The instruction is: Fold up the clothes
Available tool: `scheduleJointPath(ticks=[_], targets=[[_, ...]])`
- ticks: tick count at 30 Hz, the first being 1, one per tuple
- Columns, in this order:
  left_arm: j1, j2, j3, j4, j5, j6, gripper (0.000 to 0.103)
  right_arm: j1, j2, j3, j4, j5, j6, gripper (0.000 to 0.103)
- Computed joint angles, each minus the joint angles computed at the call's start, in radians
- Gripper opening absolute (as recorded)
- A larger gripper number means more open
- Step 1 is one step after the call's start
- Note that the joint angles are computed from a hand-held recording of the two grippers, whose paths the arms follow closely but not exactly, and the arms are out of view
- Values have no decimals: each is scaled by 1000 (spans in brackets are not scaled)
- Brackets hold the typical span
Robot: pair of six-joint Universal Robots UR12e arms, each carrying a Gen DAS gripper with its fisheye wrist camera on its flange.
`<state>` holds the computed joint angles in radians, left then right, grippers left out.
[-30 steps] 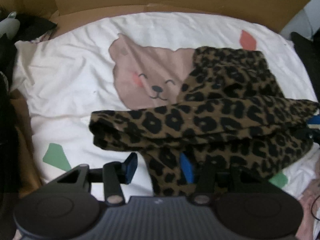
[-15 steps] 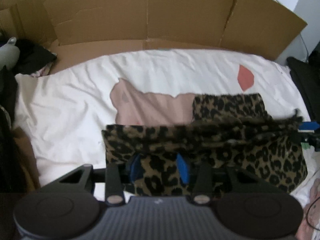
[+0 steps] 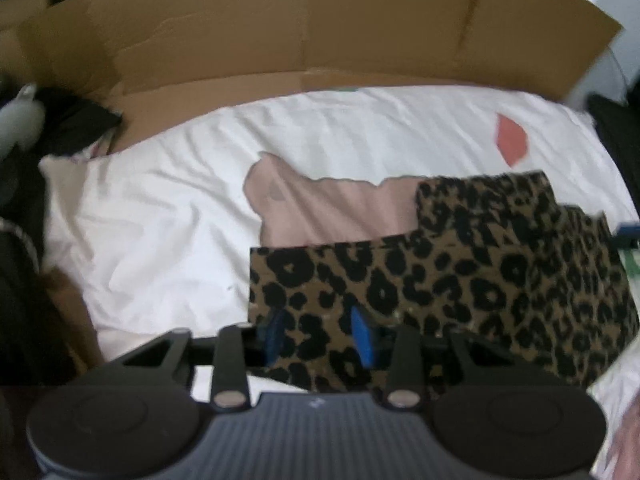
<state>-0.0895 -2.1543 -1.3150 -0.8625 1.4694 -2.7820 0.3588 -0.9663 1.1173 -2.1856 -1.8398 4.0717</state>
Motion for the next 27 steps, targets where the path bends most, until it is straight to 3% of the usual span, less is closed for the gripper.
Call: scheduleJointPath(ticks=[6,13,16,19,21,22,27], targets=[[9,-8,24,3,-3,47,38,0,-9,-21,50,18,-112,49],[25,-53,38,44,-29,-71,38,-8,-9,33,-73,21,-2,49],[31,-58,28,78,-36,-113,38,-6,-5,27,-72,39,-30,48],[36,-63,20,92,-67,-103,37,-5,0,24,-94,32,-32,48],[39,-66,11,114,-94,-74,35,-6,3,25,-105,29,-12,38],[39,-68,11,115,-93,-74,29,-7,5,23,-104,26,-4,28],[41,-57,-13,160,-98,-78,7,-8,2,36,-142,31,-22,3]])
